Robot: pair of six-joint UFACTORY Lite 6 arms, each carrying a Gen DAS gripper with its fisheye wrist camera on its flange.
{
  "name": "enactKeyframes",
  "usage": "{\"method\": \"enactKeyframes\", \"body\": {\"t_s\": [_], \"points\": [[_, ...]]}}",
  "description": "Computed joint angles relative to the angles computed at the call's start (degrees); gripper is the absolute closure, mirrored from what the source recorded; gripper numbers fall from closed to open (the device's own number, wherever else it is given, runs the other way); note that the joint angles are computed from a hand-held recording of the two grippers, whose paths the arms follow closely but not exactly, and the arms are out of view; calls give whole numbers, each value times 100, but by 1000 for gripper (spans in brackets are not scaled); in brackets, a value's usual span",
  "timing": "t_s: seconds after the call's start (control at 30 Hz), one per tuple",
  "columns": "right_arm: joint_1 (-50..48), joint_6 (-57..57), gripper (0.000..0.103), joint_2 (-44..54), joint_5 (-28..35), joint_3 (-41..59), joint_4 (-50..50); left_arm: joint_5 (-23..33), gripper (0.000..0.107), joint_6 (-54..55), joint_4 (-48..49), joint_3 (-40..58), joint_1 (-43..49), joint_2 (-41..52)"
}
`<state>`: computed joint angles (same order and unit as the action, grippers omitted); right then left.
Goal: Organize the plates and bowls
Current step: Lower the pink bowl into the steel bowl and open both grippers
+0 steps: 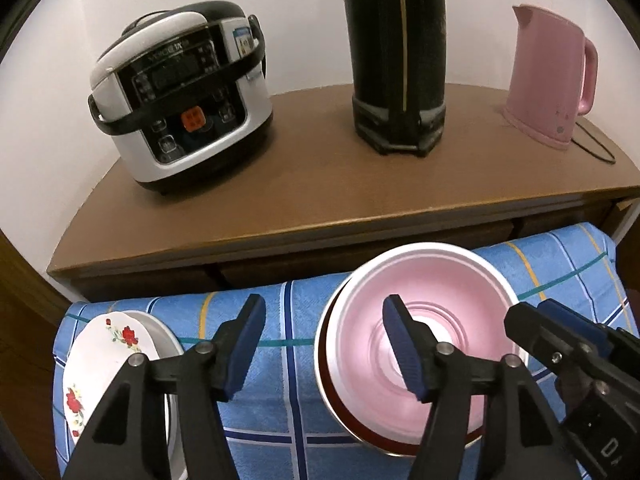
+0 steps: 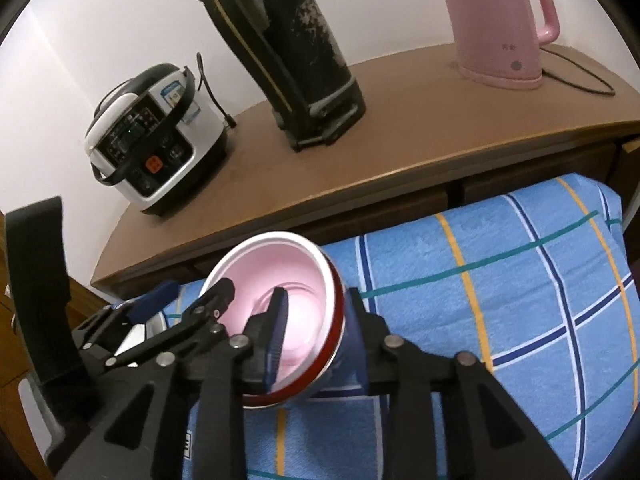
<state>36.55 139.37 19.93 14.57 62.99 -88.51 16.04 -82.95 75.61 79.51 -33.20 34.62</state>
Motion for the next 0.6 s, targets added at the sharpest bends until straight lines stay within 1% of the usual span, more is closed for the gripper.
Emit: {"method": "enactKeyframes", "body": {"t_s": [0.07, 0.17, 0.3, 0.37, 0.4, 0.47, 0.53, 0.6], "points": [[2, 67, 69, -58, 37, -63, -36, -41, 43, 66, -120, -77, 36, -97], [22, 94, 69, -127, 99, -138, -57, -84, 43, -270, 204, -293, 31, -250], [102, 265, 68, -366, 242, -401, -194, 5, 43, -620, 568, -648, -46, -514], [185, 594, 59, -613, 342, -673, -416, -38, 43, -996, 917, -1020, -79, -831], [239, 688, 57, -732, 398, -795, -471, -68, 43, -1192, 1112, -1213, -95, -999], [442, 641, 51, -1031, 631, -1098, -367, -122, 43, -1624, 1585, -1688, -92, -1414], [685, 515, 50, -1365, 886, -1446, -182, -114, 43, -2073, 1966, -2109, -90, -1784], [921, 663, 50, -1738, 1112, -1871, -134, -225, 43, -2544, 2407, -2552, -49, -2173]]}}
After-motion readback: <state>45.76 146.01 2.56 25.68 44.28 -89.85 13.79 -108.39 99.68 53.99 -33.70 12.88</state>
